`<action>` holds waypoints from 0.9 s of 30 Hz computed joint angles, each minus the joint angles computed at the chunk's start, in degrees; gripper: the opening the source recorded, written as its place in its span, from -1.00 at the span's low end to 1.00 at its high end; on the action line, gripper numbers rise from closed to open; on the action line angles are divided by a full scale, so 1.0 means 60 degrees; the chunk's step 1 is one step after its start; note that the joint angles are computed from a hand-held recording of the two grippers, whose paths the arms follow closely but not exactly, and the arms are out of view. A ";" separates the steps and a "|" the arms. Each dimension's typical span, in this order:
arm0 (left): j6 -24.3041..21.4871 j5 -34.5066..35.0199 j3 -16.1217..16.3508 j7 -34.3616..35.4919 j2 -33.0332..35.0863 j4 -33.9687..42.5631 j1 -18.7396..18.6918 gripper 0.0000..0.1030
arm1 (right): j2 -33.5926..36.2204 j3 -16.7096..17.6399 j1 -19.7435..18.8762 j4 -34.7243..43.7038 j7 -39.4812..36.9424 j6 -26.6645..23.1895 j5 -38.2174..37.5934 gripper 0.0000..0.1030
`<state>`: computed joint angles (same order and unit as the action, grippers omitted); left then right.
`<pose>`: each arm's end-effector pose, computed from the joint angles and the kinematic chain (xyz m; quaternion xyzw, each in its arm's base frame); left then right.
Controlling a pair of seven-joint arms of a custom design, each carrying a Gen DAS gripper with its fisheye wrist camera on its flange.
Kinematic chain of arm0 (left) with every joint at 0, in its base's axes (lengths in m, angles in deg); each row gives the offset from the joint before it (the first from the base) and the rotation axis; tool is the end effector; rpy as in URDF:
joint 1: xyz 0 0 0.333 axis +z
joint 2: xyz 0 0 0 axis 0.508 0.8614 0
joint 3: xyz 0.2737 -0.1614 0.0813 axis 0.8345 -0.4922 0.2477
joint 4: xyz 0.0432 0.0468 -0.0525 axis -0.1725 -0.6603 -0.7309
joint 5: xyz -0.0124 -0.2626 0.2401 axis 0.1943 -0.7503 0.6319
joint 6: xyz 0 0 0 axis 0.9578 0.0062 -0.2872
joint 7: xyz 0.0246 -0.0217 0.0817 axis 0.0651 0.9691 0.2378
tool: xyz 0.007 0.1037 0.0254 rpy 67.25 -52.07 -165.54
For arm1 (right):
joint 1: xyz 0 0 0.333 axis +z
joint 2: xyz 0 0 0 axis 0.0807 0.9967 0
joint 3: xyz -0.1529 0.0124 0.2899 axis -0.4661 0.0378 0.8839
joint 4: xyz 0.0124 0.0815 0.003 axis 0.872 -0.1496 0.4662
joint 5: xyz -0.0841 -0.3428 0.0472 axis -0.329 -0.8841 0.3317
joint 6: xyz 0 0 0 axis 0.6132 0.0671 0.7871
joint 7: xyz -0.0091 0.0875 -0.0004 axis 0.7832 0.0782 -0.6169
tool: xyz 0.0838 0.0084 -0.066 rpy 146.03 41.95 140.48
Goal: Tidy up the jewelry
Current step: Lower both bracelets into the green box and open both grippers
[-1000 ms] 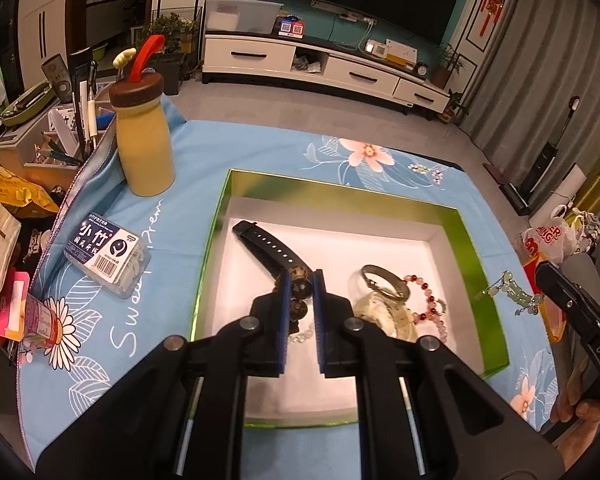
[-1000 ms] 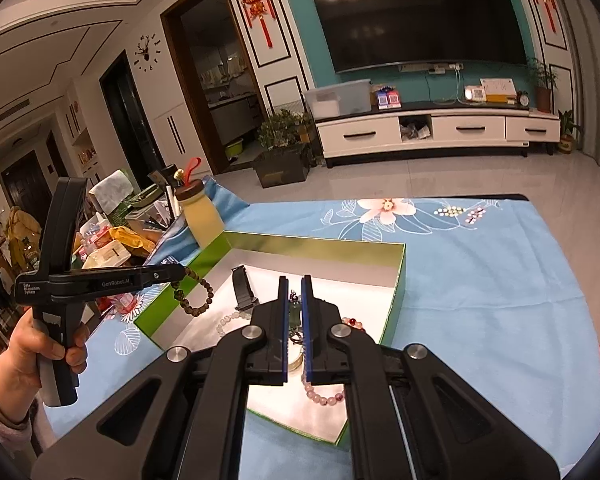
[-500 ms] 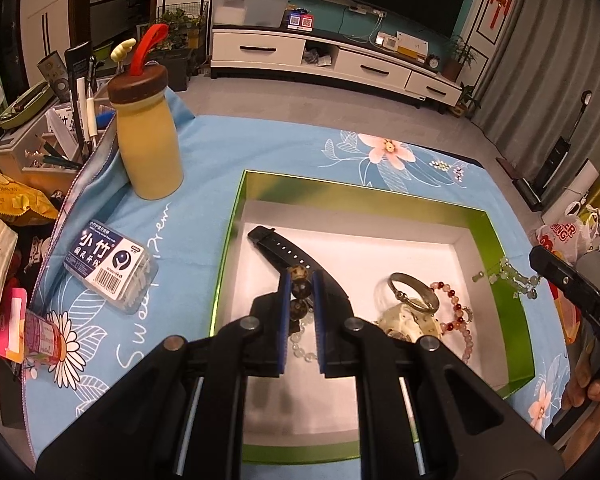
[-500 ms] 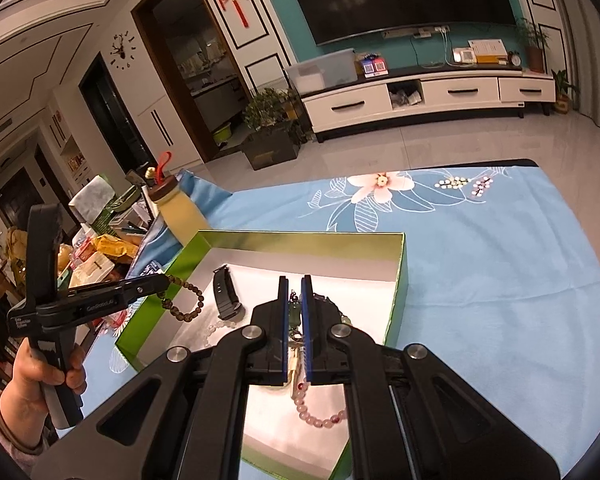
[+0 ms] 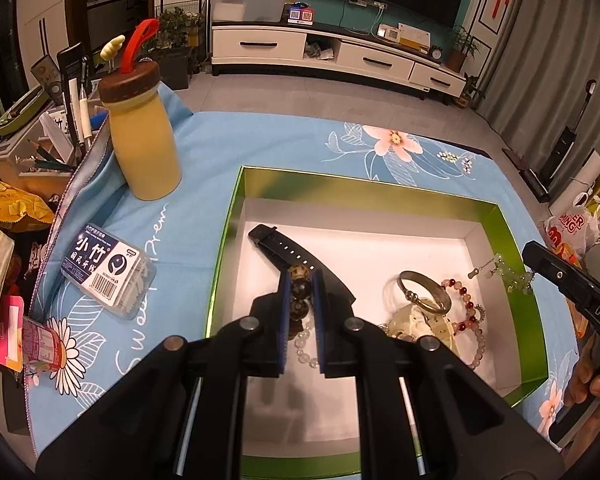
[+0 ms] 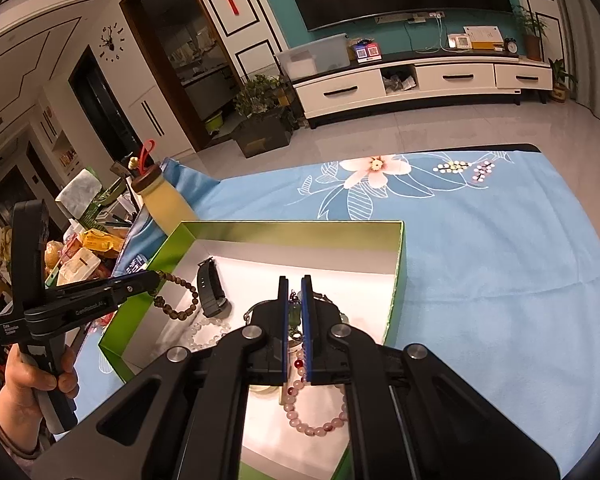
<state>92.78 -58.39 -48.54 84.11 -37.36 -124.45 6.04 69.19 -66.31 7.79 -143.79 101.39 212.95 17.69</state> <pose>0.6764 -0.3139 0.4145 -0.7434 0.5829 -0.2559 0.2052 0.7238 0.1916 0.3957 -0.7537 0.4862 -0.0447 0.4400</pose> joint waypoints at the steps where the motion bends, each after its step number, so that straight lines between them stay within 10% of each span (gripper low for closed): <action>1: -0.0026 -0.0003 0.0001 0.0016 0.0015 0.0022 -0.0001 -0.80 | 0.0030 -0.0038 0.0020 0.0050 0.0064 -0.0037 -0.0043 -0.90; 19: -0.0791 -0.0436 -0.0194 0.0667 0.0494 0.0823 0.0079 -0.80 | 0.1153 -0.0945 0.0678 0.1998 0.2670 -0.1762 -0.1880 -0.89; 22: -0.0855 -0.0453 -0.0169 0.0636 0.0396 0.0778 0.0016 -0.24 | 0.1317 -0.1041 0.0741 0.2333 0.3227 -0.2135 -0.2198 -0.82; 23: -0.0858 -0.0424 -0.0151 0.0590 0.0328 0.0717 -0.0019 0.26 | 0.1266 -0.0976 0.0692 0.2259 0.3225 -0.2145 -0.2192 -0.76; 27: -0.1126 -0.0023 -0.0015 0.0347 -0.0089 0.0518 -0.0293 0.65 | 0.0665 -0.0845 0.0547 0.1446 0.3020 -0.1756 -0.2109 -0.33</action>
